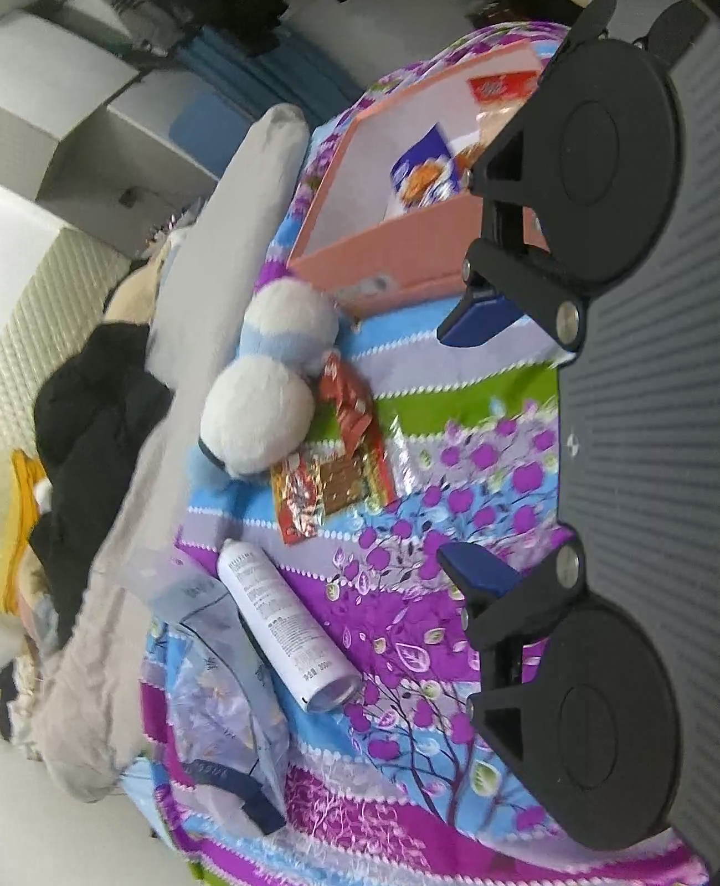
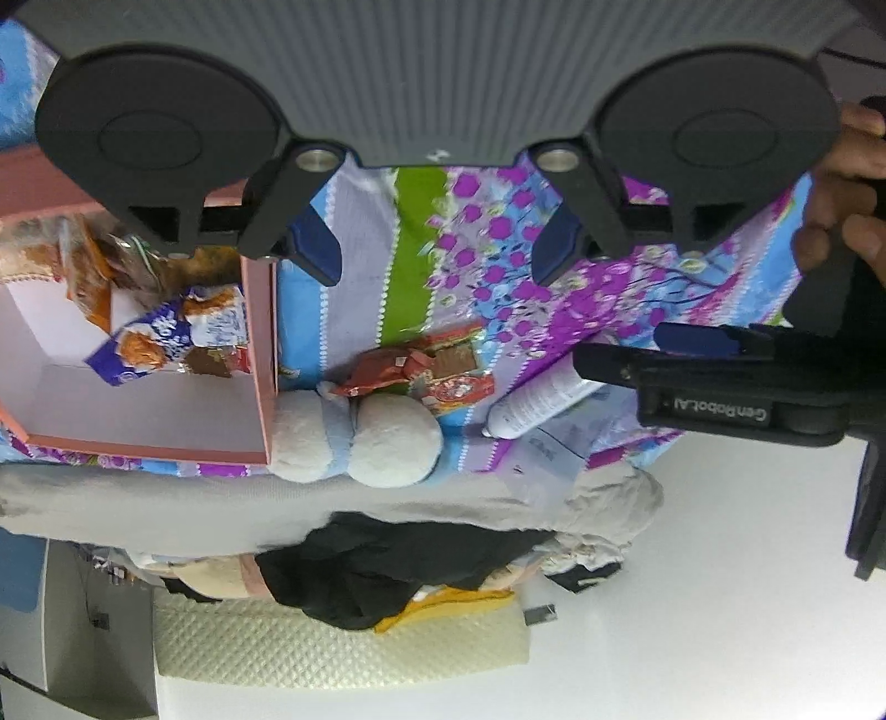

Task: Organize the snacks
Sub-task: 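Close left tool on the red spicy strip pack while right tool grasps the red-brown bag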

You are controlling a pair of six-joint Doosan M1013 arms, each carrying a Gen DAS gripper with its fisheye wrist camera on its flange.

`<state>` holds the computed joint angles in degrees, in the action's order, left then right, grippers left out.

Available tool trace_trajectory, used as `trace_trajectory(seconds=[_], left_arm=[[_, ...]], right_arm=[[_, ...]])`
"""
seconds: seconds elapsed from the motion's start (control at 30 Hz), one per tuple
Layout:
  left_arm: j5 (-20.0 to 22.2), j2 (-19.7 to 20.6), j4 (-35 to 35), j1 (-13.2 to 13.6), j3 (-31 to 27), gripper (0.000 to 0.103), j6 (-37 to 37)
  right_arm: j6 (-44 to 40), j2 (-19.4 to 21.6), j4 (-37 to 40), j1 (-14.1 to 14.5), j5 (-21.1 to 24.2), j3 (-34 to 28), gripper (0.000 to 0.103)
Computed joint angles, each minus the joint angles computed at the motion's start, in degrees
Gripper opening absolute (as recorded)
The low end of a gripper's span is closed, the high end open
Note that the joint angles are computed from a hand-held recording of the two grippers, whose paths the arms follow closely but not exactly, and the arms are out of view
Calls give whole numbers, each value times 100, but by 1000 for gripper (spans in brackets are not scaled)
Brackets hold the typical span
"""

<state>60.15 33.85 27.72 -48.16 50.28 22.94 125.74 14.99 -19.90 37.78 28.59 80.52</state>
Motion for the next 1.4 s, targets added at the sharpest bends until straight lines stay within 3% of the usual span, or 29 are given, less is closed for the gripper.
trace_trajectory(seconds=[0.13, 0.33, 0.53, 0.73, 0.9, 1.03, 1.23, 1.33, 1.4], left_arm=[[-140, 235, -277, 273, -129, 81, 145], [-296, 639, -781, 571, -396, 81, 576], [-1134, 775, -1795, 817, -220, 79, 717], [-1904, 778, -2960, 1053, 180, 75, 261], [-2402, 770, -3165, 1113, 374, 75, -295], [-2427, 854, -3116, 1129, 257, 72, -630], [-2407, 968, -2950, 1150, 108, 54, -1272], [-2188, 1020, -2752, 1139, -15, 35, -1423], [-2130, 1022, -2657, 1132, -16, 24, -1480]], right_arm=[[219, 345, -20, -117, 92, -336, 76], [169, 907, 562, -363, 102, -1012, 76], [-417, 1539, 1769, -599, 409, -1852, 76], [-686, 2014, 2865, -804, 862, -2429, 76], [-693, 2281, 3441, -930, 1126, -2745, 76], [-602, 2425, 3654, -980, 1236, -2931, 76], [-354, 2632, 3929, -1044, 1461, -3165, 74], [-368, 2681, 3955, -1052, 1451, -3198, 71], [-326, 2732, 3843, -1043, 1537, -3299, 58]])
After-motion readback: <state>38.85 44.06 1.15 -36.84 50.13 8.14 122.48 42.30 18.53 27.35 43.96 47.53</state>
